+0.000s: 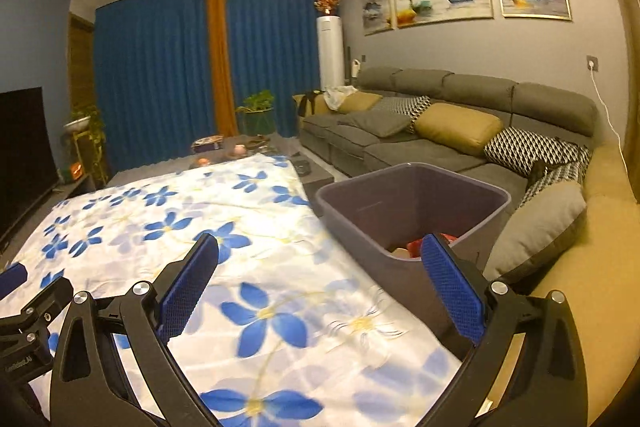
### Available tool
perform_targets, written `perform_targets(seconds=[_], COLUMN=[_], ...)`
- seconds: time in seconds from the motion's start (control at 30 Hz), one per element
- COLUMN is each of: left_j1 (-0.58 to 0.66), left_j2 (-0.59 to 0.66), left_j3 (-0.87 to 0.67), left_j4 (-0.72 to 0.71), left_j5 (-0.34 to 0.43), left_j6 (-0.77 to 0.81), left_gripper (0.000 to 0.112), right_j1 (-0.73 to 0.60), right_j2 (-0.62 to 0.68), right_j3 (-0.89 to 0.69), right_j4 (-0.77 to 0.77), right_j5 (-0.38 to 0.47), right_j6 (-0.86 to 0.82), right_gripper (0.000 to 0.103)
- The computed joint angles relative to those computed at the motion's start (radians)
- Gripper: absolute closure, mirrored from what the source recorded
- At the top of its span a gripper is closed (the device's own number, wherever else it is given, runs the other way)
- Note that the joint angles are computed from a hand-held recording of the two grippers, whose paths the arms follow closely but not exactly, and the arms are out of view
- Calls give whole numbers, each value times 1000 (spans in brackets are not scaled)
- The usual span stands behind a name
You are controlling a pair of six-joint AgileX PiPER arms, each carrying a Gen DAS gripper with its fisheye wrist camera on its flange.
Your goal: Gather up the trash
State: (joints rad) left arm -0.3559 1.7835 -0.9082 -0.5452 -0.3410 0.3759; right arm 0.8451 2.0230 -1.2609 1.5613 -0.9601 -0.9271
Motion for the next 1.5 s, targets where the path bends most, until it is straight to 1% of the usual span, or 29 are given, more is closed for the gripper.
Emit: perform_targets(seconds=[0.07,0.17,0.3,0.43,0.6,0.73,0.83,1.07,1.3,1.5], left_j1=[14,44,60,87,100,102,107,92,95,93], left_j2=[-16,-49,-77,-102,-115,-119,-118,-126,-130,-132], left_j3=[20,61,92,119,132,134,134,141,141,145], left_j4=[20,117,141,242,306,317,358,356,395,383], left_j5=[-7,-15,-28,-28,-27,-28,-24,-26,-19,-23], left_j6=[-22,-123,-149,-245,-298,-311,-351,-342,-382,-370], left_gripper=[15,15,15,15,15,15,15,15,15,15], right_j1=[23,52,88,107,121,123,124,128,132,132], right_j2=[1,10,26,35,41,35,33,28,26,23], right_j3=[-9,-35,-69,-91,-111,-104,-101,-93,-88,-85], right_j4=[7,21,37,45,55,54,55,52,51,52], right_j5=[-15,-28,-52,-63,-80,-87,-88,-95,-99,-100], right_j6=[-13,-35,-61,-85,-99,-96,-93,-85,-80,-78], right_gripper=[6,6,6,6,6,6,6,6,6,6])
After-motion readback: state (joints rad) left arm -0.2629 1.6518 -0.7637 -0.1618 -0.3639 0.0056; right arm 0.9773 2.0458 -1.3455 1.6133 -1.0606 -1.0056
